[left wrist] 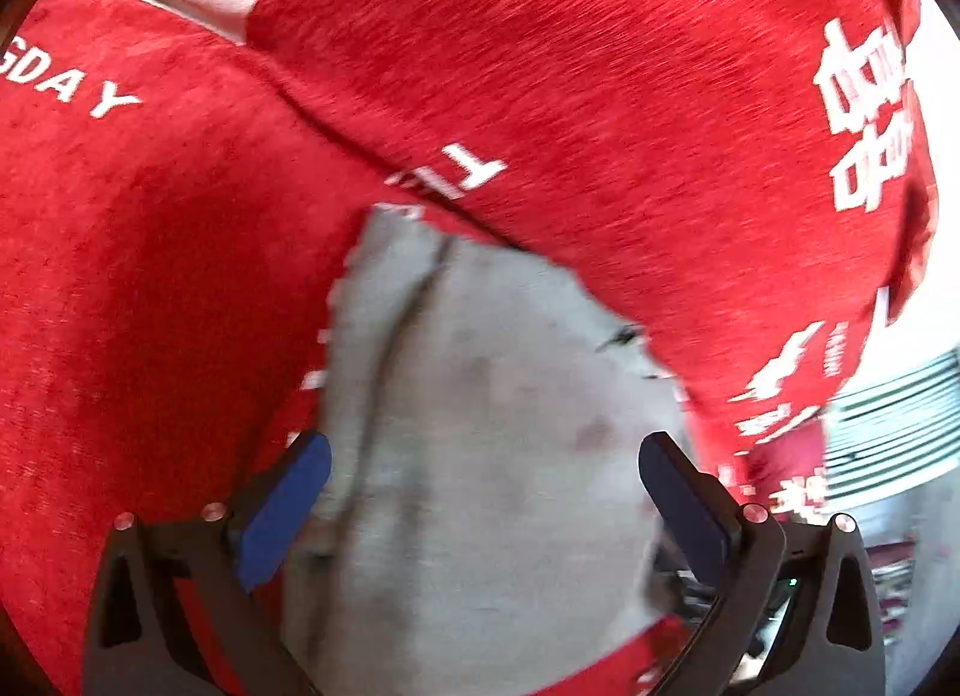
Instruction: Fold small clothes
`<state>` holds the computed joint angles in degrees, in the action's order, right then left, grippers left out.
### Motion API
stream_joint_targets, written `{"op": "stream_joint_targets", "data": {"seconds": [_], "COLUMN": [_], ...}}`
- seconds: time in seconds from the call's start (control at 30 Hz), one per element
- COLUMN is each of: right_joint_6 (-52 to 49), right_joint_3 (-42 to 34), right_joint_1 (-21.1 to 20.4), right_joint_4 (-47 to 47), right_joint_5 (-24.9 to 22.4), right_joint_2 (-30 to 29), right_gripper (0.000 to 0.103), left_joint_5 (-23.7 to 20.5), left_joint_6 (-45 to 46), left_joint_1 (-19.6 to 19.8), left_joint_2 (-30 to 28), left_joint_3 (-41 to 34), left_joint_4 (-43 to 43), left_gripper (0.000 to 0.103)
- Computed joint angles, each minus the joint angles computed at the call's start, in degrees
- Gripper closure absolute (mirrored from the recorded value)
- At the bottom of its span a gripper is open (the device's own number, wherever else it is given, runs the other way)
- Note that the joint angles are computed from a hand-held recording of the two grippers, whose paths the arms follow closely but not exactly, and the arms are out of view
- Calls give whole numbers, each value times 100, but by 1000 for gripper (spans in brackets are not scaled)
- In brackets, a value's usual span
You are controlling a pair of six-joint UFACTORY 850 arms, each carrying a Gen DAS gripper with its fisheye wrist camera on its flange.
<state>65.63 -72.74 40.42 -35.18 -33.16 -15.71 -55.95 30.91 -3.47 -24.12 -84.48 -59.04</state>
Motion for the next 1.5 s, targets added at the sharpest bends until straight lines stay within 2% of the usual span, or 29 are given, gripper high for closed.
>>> {"op": "stream_joint_targets", "data": {"seconds": [0.13,0.17,0.3,0.37,0.47,0.53,0.57,0.6,0.63,0.73,0.83,0.87,0.9,1.0,1.07,1.23,1.33,1.5], "right_joint_6": [170,49,189,216,250,320,361,391,408,480,572,603,629,654,668,552,85,1113], "right_joint_3": [-22,-94,-72,-52,-11,18,32,35,38,75,66,66,76,101,110,132,172,743], "right_joint_1": [2,8,29,29,25,31,40,47,50,51,78,89,91,83,84,40,-69,-184], "right_joint_4": [-187,-38,-157,-176,-217,-268,-300,-323,-338,-403,-500,-537,-554,-566,-571,-411,185,-364], "right_joint_5": [35,-147,-137,-113,-64,-37,-36,-40,-37,0,-39,-55,-48,-12,-3,85,222,177], "right_joint_2": [-44,-75,-58,-43,-13,6,15,17,19,43,25,23,29,46,54,105,279,1045], "right_gripper": [39,38,38,38,38,38,38,38,38,38,37,37,37,37,37,37,37,37], "left_joint_5": [40,-42,-278,-504,-451,-576,-542,-416,-313,-103,-99,-84,-95,2,100,112,-51,-439], "left_joint_6": [-610,-717,-1223,-1321,-1276,-1218,-1194,-1289,-1425,-1665,-1923,-1955,-1956,-1953,-1946,-1785,-2015,-2661], "left_joint_1": [-139,-175,-407,-476,-574,-597,-607,-646,-683,-645,-626,-659,-686,-760,-844,-995,-1308,-1959], "left_joint_2": [-228,-334,-715,-867,-861,-909,-874,-810,-781,-646,-657,-662,-670,-580,-470,-166,-134,-482], "left_joint_3": [-362,-490,-958,-1084,-1118,-1198,-1182,-1160,-1160,-1035,-1039,-1066,-1100,-1112,-1113,-1243,-1614,-2578], "left_joint_4": [783,923,1753,1863,2021,2064,2087,2282,2508,2487,2562,2690,2825,3033,3216,3071,3384,3649], "left_gripper": [0,0,0,0,0,2,16,36,44,46,48,74,80,86,87,89,90,90]}}
